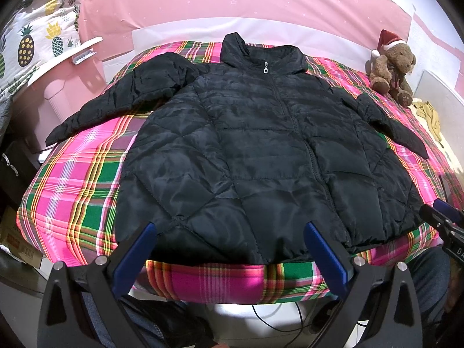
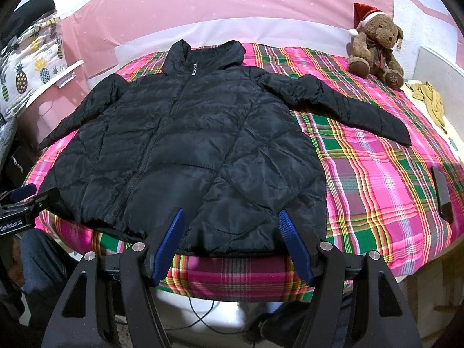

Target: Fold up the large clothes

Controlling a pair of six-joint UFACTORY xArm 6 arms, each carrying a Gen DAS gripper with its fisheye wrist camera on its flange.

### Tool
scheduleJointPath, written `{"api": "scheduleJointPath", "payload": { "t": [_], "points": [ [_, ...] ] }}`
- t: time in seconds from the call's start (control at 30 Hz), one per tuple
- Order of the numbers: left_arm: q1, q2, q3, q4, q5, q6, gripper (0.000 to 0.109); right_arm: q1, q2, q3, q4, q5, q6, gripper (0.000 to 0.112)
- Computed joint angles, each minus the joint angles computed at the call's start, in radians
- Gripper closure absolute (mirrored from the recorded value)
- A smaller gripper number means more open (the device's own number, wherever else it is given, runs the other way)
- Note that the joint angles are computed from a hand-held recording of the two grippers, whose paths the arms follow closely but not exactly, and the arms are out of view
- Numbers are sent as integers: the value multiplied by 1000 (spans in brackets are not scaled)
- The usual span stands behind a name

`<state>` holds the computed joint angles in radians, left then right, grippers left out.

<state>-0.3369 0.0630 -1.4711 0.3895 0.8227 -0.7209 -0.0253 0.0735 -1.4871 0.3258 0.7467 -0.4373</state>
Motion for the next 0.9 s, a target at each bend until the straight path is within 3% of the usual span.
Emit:
{"api": "scheduleJointPath", "payload": {
  "t": [0.67, 0.9],
  "points": [
    [3, 14, -6, -21, 2, 15, 6, 1, 5, -4, 2, 3, -1, 45],
    [38, 47, -29, -45, -17, 57, 6, 12, 66, -75, 33, 24, -17, 45]
  ]
}}
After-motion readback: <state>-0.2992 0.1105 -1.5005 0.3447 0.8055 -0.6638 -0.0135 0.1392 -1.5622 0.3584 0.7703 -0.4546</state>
